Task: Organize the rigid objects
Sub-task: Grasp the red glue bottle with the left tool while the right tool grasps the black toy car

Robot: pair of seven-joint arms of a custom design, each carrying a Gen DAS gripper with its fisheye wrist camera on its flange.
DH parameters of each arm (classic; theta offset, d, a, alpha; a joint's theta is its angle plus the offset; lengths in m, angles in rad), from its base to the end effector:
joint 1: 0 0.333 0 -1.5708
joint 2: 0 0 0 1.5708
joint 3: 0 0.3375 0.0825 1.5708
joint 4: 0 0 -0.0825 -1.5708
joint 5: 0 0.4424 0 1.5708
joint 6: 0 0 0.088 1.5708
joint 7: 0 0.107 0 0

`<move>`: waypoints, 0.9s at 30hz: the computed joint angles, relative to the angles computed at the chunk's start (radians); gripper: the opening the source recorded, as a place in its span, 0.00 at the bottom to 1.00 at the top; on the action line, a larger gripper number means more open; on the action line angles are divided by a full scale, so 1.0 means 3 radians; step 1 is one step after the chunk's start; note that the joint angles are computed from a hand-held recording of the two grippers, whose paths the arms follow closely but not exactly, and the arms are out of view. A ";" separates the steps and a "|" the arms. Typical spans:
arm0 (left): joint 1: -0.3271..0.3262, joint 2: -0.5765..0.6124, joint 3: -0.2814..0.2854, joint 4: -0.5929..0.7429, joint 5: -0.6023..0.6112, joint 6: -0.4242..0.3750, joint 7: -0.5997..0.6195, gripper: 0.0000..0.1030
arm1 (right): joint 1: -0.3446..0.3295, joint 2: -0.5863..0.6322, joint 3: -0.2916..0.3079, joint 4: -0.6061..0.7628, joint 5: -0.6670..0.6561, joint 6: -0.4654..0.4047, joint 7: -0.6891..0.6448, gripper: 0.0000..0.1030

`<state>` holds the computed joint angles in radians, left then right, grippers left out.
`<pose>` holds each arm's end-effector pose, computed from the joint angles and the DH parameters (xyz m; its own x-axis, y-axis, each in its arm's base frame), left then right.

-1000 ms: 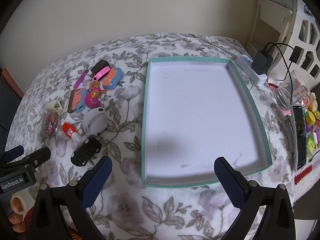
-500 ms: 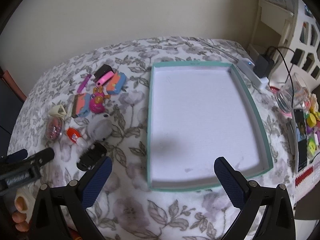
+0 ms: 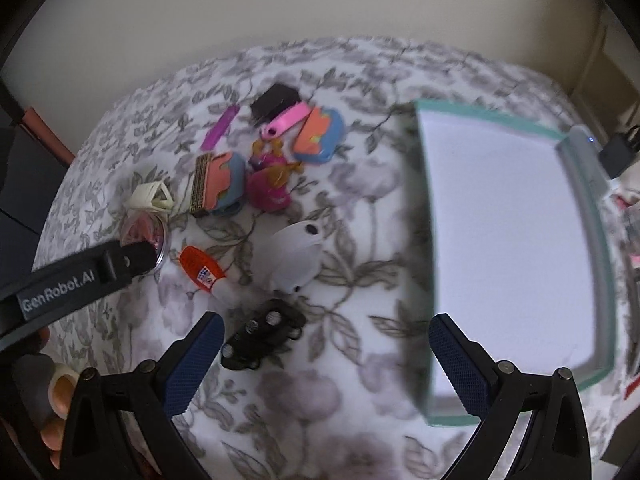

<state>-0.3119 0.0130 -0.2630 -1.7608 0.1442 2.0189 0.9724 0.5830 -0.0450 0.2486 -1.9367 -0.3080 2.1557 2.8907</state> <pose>0.5490 -0.3447 0.5794 -0.0255 -0.9995 0.0210 -0.9613 0.0188 -0.2748 0.4299 0.4563 0.5334 -0.3131 -0.9375 -0.1518 -0.8714 0.3471 -0.3466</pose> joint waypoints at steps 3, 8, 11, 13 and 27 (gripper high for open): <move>0.0000 0.0104 0.0001 0.0058 -0.0028 0.0008 0.0021 1.00 | -0.0002 0.0142 -0.0028 0.0061 0.0093 0.0081 -0.0063 1.00; -0.0002 0.0248 0.0004 0.0130 -0.0029 0.0015 0.0027 1.00 | 0.0033 0.0310 -0.0092 0.0125 0.0173 0.0154 -0.0133 1.00; 0.0007 0.0303 0.0009 0.0144 -0.0066 0.0037 0.0055 1.00 | 0.0051 0.0375 -0.0125 0.0142 0.0221 0.0181 -0.0173 1.00; 0.0011 0.0342 0.0012 0.0159 -0.0079 0.0027 0.0076 1.00 | 0.0063 0.0416 -0.0144 0.0163 0.0232 0.0171 -0.0199 1.00; -0.0081 0.0499 -0.0020 0.0260 0.0150 -0.0108 0.0046 1.00 | 0.0234 0.0808 -0.0252 0.0514 0.0097 -0.0138 -0.0391 1.00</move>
